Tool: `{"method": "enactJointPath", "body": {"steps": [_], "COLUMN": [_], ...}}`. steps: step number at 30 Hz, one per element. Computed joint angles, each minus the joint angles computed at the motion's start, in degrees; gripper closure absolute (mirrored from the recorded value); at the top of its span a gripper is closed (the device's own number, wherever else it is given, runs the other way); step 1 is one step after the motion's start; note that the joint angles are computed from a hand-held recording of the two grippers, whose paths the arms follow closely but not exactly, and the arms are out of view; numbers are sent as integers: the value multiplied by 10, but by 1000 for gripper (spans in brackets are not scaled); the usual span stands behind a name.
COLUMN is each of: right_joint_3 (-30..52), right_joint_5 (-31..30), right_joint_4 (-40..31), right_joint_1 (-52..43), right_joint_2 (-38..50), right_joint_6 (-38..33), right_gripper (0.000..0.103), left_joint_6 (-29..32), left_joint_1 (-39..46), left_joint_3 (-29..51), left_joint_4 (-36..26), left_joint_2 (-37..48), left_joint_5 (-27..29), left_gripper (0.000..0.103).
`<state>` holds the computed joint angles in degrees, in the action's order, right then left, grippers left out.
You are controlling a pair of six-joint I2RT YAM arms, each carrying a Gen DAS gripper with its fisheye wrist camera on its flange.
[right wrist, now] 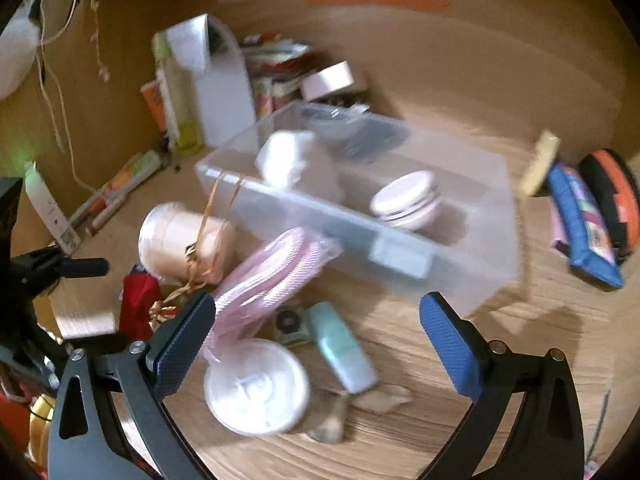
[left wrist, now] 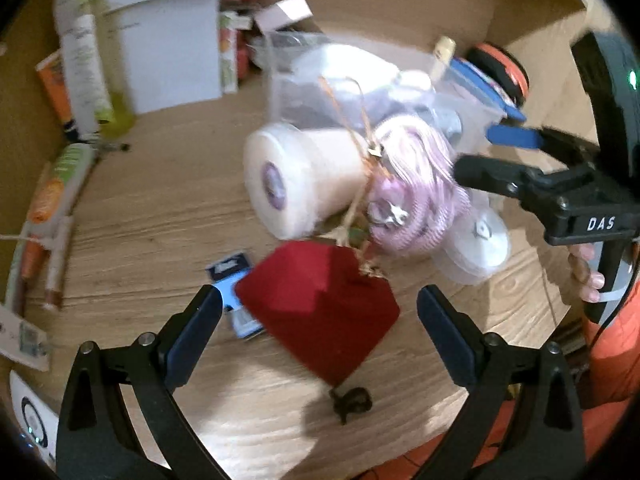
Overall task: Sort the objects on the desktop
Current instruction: 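Grasp the bagged pink coiled rope with the right tool while the left tool grasps the red velvet pouch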
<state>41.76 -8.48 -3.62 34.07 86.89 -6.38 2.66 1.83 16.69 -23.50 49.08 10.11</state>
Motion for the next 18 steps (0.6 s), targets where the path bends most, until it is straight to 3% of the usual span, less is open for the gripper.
{"method": "enactJointPath", "body": {"steps": [6,9,13,18], "right_joint_3": [50,76,93,70], "right_joint_5": [-19,-42,-65,-50], "right_joint_4": [-9,-24,-28,-4], "right_joint_1": [11,13,14,23], "right_joint_2": [74,108,129,107], "right_joint_6": [10,6,13,2], "right_gripper": [8,24,47,64], "left_joint_6": [-18,-24,-23,4], "left_joint_1": [-76,-102,-116,-83], "left_joint_3": [-5,-15,-35,-58], "left_joint_4": [84,115,137,134], "left_joint_2": [73,80,61,11], "left_joint_5": [-83,-110,-136,-111], "left_gripper": [4,4,18,34]}}
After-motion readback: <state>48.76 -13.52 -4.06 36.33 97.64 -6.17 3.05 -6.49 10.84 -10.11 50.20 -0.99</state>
